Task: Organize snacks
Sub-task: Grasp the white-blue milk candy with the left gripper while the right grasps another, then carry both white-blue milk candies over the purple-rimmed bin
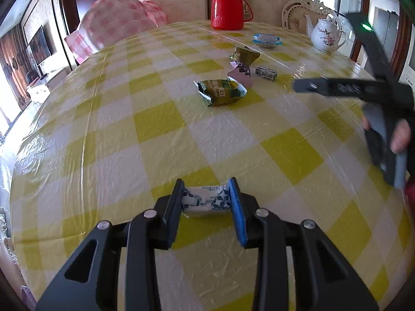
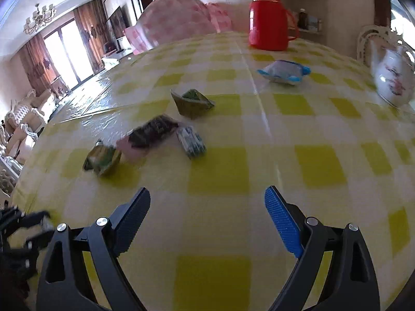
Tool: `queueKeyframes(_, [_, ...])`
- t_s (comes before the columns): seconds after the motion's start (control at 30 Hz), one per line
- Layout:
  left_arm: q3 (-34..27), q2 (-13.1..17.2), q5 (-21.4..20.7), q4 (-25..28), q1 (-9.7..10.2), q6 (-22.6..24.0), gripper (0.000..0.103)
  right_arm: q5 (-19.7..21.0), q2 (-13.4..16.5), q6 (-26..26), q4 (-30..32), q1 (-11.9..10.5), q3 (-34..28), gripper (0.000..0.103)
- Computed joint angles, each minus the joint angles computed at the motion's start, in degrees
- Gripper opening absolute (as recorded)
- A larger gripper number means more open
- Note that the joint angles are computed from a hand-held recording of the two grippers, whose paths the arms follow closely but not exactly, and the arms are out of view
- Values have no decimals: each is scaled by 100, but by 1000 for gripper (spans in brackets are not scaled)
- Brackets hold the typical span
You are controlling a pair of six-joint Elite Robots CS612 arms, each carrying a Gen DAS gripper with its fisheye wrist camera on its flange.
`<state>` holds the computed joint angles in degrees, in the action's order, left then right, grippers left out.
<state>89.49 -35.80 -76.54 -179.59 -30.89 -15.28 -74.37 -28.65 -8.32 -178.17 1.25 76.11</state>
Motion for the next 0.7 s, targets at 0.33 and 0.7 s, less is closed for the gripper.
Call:
queueKeyframes(0.33, [-8,5,-66,-13,26,-62,37,-379,444,-734,1099,229,-1148,69])
queueKeyframes(0.7, [102,-53,352,72,-31,-448,35,-361,167,-514,278,175,-439,22])
